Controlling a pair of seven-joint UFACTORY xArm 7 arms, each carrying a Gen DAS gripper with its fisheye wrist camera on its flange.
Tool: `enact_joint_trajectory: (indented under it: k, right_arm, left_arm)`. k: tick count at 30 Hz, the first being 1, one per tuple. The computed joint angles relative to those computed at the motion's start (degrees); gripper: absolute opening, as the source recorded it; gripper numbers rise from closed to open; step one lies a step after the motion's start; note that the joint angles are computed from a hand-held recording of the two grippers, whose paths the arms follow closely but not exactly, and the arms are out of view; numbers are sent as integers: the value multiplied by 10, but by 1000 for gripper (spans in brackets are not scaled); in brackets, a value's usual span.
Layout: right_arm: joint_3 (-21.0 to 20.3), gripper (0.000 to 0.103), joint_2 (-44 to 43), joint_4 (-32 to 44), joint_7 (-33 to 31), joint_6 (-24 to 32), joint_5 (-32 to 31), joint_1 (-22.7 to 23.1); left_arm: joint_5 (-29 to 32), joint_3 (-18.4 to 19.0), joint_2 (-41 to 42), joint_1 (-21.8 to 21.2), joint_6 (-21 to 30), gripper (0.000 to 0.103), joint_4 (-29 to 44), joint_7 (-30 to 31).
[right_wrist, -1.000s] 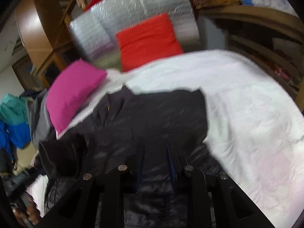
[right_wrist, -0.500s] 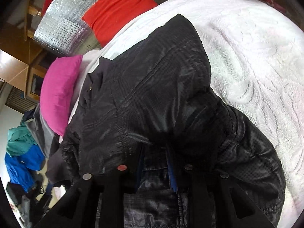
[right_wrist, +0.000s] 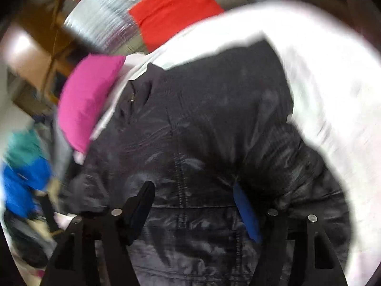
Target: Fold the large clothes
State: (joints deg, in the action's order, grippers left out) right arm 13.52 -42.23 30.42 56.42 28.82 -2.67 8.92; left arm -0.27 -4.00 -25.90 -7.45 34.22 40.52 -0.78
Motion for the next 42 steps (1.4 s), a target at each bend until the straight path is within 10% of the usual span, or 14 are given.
enact_joint_trajectory:
  k: [7, 14, 42]
  right_arm:
    - [103, 72, 26, 75, 70, 97, -136, -82]
    - [141, 72, 39, 115, 108, 143, -242, -91]
    - [102, 72, 111, 158, 162, 220, -328, -22]
  left_arm:
    - [-69, 46, 1, -16, 93, 101, 43, 69]
    - [-55, 37, -60, 36, -11, 101, 7, 53]
    - [116, -31, 63, 58, -22, 101, 59, -104]
